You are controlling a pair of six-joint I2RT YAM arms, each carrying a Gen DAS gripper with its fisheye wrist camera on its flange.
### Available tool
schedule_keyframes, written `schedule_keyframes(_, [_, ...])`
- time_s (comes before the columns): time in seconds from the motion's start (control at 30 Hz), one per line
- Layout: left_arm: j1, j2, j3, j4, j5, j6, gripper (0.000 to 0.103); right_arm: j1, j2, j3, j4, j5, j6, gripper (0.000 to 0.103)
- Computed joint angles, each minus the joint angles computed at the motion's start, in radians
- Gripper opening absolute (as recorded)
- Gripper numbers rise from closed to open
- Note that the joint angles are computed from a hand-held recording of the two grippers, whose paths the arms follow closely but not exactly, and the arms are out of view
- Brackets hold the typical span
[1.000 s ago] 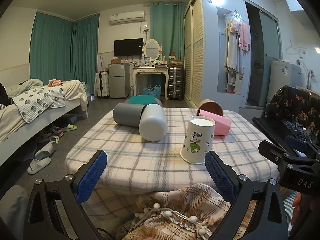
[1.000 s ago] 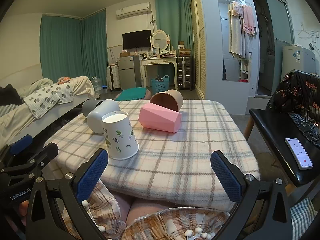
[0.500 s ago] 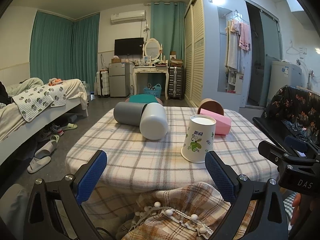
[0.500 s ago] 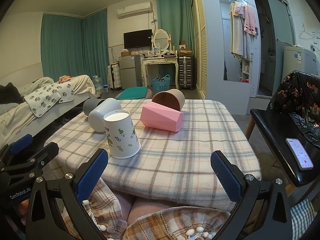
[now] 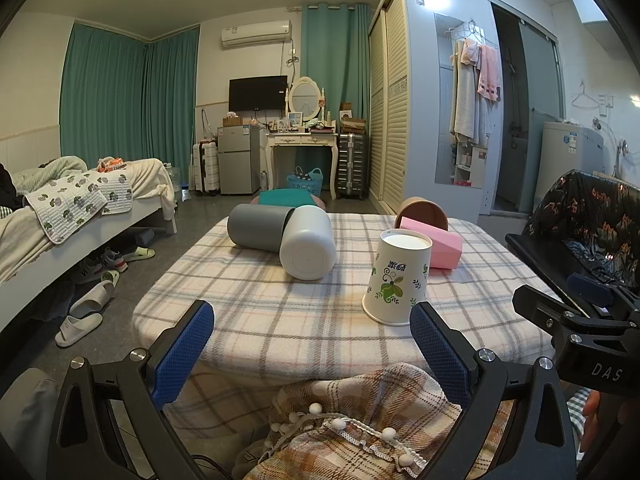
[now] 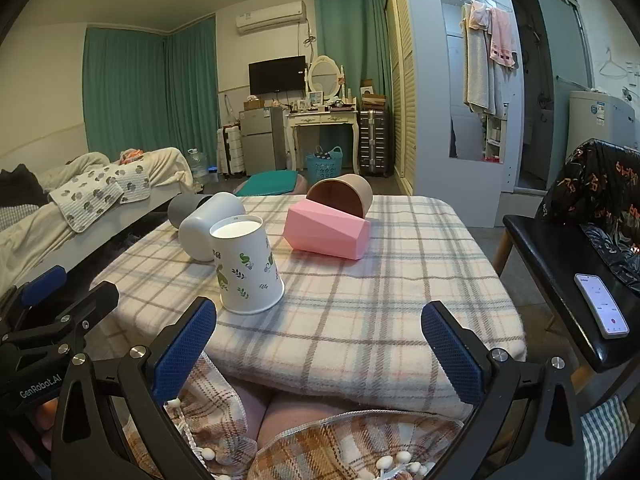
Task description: Flip cup upside down
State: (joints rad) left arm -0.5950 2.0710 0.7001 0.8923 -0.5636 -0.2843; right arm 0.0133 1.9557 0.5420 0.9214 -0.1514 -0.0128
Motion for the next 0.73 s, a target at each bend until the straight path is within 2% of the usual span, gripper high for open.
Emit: schedule_keyframes(0.73, [-0.005,0.017,-0.004,0.009,-0.013,-0.016,0.102,0.006,0.018,0.018,-0.019,-0.002,-0.003,0.103])
